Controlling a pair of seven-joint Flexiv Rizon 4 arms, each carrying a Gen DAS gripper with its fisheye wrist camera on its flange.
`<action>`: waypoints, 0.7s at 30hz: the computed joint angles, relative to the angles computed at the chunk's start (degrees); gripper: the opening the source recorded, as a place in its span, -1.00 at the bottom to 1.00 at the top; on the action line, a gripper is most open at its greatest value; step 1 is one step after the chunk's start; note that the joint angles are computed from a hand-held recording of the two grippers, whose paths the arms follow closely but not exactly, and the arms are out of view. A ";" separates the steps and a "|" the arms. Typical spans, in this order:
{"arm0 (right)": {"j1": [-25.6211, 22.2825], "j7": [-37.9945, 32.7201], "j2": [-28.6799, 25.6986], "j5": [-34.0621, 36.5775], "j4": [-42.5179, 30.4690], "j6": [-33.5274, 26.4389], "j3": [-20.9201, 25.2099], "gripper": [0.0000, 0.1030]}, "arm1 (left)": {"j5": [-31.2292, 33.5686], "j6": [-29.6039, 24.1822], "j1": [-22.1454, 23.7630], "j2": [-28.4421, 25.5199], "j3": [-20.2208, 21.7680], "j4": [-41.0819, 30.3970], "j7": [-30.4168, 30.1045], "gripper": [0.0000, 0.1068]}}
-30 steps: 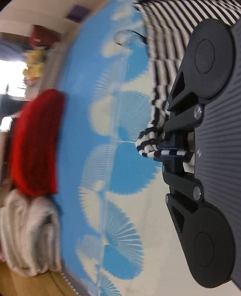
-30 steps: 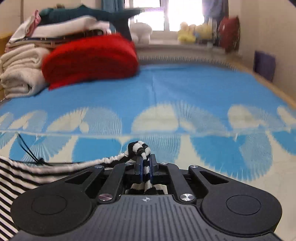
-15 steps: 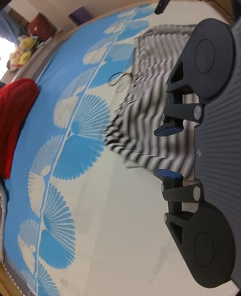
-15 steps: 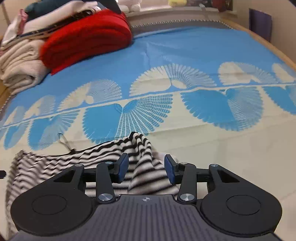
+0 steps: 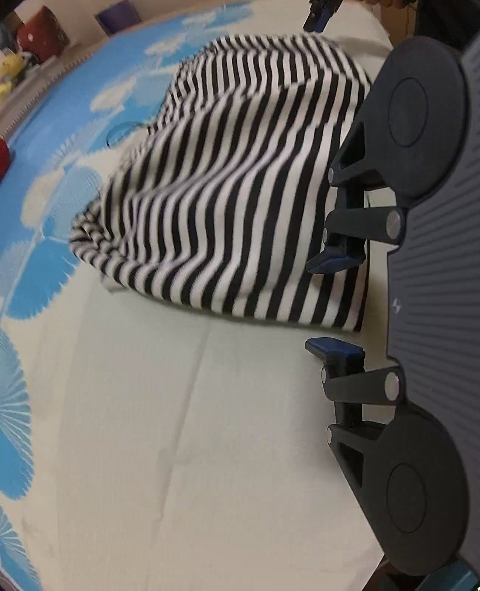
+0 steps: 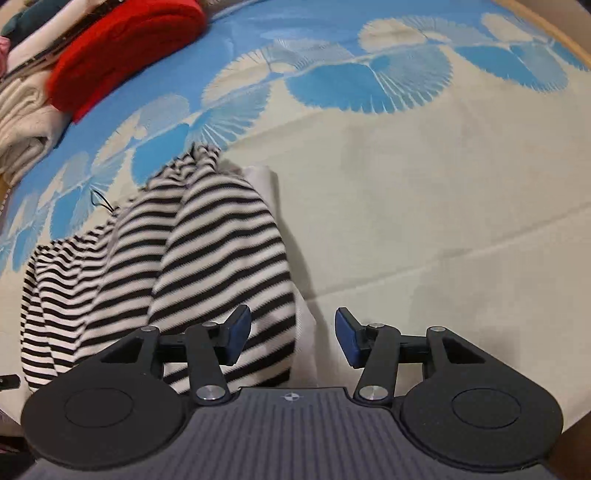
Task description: Fold small clothes
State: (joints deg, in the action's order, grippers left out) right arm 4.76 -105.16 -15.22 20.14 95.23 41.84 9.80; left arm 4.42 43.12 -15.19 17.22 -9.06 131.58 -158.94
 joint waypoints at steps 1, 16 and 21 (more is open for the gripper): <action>0.15 0.22 -0.17 -0.47 0.05 -0.80 -0.05 0.03 | -0.48 0.22 -0.07 -0.31 0.21 0.07 0.38 -0.21; 0.05 -1.84 0.28 -0.25 -1.34 -7.08 -0.24 -0.86 | -1.57 5.87 -1.16 -2.62 0.73 1.17 7.78 -0.97; -3.73 -5.42 2.65 11.21 -2.96 -6.13 -0.27 -0.92 | 5.60 2.53 2.22 6.33 -1.86 2.50 -1.58 -0.98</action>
